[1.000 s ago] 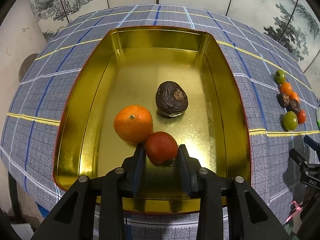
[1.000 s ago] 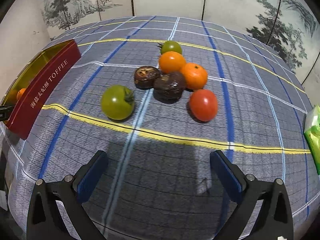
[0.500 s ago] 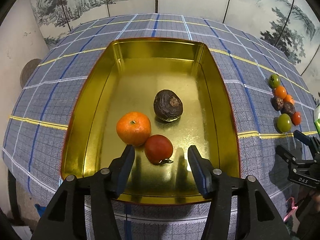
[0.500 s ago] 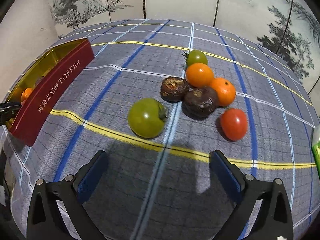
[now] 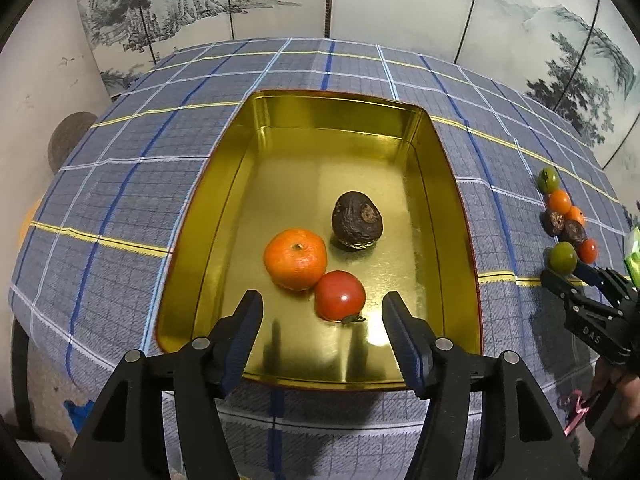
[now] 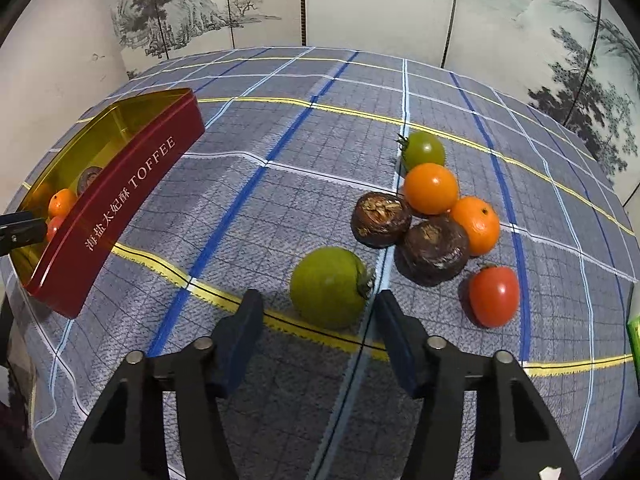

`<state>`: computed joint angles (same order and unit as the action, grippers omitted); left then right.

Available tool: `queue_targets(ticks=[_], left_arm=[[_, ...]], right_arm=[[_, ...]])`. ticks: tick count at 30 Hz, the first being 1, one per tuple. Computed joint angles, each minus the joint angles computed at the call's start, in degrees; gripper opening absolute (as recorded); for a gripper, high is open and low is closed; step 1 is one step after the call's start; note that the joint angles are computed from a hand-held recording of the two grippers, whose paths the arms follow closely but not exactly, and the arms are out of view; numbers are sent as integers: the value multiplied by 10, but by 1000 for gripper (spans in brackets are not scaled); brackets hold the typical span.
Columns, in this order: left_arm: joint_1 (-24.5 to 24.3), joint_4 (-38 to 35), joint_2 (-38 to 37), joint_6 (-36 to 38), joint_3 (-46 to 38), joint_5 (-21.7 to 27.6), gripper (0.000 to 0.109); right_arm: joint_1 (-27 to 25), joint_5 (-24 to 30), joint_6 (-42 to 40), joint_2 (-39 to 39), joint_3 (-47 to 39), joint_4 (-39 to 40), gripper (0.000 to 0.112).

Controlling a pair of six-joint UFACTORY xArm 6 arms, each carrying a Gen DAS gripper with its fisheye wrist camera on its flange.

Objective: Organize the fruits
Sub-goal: 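Open the left gripper off the tomato while the right gripper closes on the green tomato, then carry the green tomato into the gold tin and open the right gripper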

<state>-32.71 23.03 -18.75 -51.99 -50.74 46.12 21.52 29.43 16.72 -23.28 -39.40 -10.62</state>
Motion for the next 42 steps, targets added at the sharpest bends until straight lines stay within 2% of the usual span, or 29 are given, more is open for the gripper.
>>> queue_targets(ticks=[11,28,35,42], left_arm=[[5,13,-29,-15,15,7,66],[20,7,-48,-24,31,12,66],[23,14,-57,-34,35,14,74],[28,19,-73,-42,42,17,75]], right_arm=[[3,3,1,9,-10,0,34],[10,17,-19,15,-22,18,33],[24,15,-35,16,-38,32,33],[53,12,-85,28,-71,88,33]])
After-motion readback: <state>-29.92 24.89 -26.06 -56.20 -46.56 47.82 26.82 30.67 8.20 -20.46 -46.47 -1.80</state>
